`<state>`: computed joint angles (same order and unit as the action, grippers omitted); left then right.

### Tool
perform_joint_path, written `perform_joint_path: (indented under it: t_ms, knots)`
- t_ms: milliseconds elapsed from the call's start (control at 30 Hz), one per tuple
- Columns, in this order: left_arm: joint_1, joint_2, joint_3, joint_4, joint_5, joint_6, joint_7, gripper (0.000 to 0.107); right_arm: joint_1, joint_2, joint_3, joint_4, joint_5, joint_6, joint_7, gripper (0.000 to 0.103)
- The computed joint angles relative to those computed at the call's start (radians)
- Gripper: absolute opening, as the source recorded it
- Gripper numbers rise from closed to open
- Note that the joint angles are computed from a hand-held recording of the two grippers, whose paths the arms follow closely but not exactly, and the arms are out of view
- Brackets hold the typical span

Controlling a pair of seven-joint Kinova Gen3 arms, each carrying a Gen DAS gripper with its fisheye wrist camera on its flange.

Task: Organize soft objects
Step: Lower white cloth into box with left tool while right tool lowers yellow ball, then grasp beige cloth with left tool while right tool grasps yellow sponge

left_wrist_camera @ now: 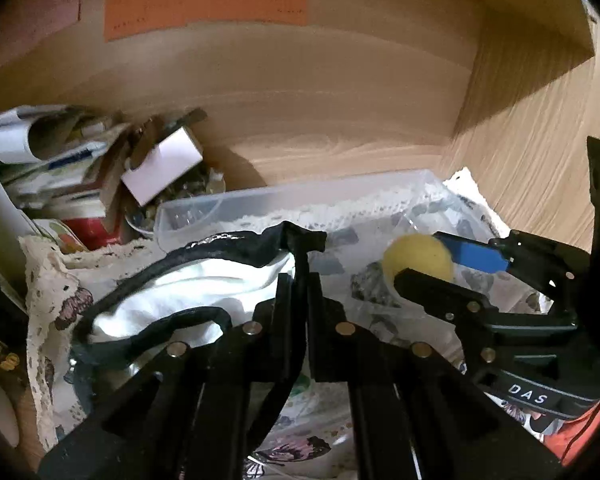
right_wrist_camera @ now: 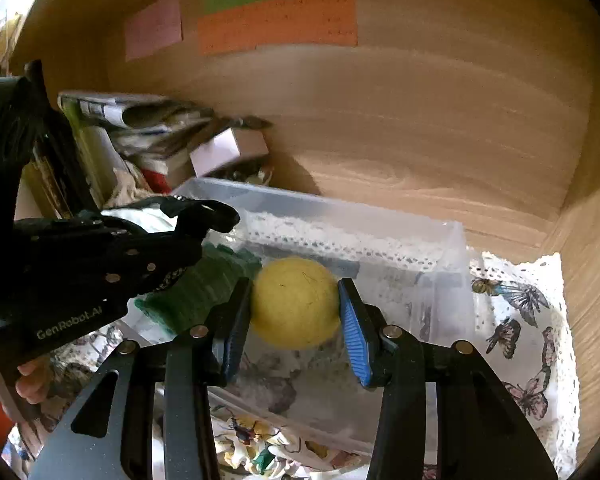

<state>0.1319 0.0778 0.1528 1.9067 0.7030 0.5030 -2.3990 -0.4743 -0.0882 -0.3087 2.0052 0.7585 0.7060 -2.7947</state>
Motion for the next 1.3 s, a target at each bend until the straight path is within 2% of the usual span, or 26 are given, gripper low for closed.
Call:
perform_joint_path:
  t_ms: [100, 233, 300, 367, 433, 500, 600, 700, 767, 1000, 1100, 1200, 1300]
  knots:
    - [0.008, 0.01, -0.001, -0.019, -0.044, 0.024, 0.049, 0.009, -0.002, 0.006, 0.004, -0.004, -0.02, 0.006, 0.025, 0.042]
    - [-0.015, 0.008, -0.001, -0.025, 0.0, 0.071, -0.001, 0.018, -0.011, 0.02, 0.005, -0.021, -0.023, 0.032, 0.037, 0.044]
    - [-0.01, 0.002, -0.002, -0.017, 0.001, 0.058, -0.003, 0.019, -0.017, 0.015, 0.002, -0.018, -0.003, 0.039, 0.018, 0.051]
    - [-0.009, -0.02, -0.006, 0.002, 0.01, 0.046, -0.019, 0.02, -0.025, 0.005, -0.014, -0.014, 0.042, 0.059, -0.029, 0.064]
    - [-0.012, -0.042, -0.015, 0.018, 0.042, 0.044, -0.054, 0.023, -0.033, -0.006, -0.026, -0.013, 0.072, 0.081, -0.057, 0.065]
    - [-0.014, -0.071, -0.03, 0.037, 0.089, 0.046, -0.095, 0.032, -0.037, -0.026, -0.034, -0.013, 0.085, 0.092, -0.07, 0.065]
    - [-0.006, -0.111, -0.059, 0.058, 0.141, 0.045, -0.141, 0.04, -0.034, -0.058, -0.058, -0.011, 0.105, 0.111, -0.093, 0.065]
    - [0.007, -0.162, -0.099, 0.088, 0.211, 0.042, -0.206, 0.053, -0.032, -0.09, -0.103, -0.006, 0.145, 0.142, -0.14, 0.071]
    - [0.016, -0.197, -0.129, 0.111, 0.259, 0.041, -0.251, 0.057, -0.03, -0.113, -0.136, 0.0, 0.176, 0.163, -0.176, 0.076]
    - [0.067, -0.328, -0.217, 0.2, 0.366, 0.001, -0.363, 0.082, -0.046, -0.16, -0.242, 0.012, 0.223, 0.258, -0.246, 0.077]
    - [0.091, -0.382, -0.248, 0.246, 0.388, -0.022, -0.395, 0.094, -0.054, -0.177, -0.285, 0.031, 0.234, 0.286, -0.295, 0.084]
    - [0.109, -0.417, -0.265, 0.274, 0.37, -0.031, -0.386, 0.101, -0.069, -0.179, -0.314, 0.046, 0.234, 0.311, -0.331, 0.084]
    - [0.124, -0.446, -0.266, 0.305, 0.324, -0.051, -0.35, 0.102, -0.085, -0.181, -0.339, 0.068, 0.225, 0.323, -0.376, 0.084]
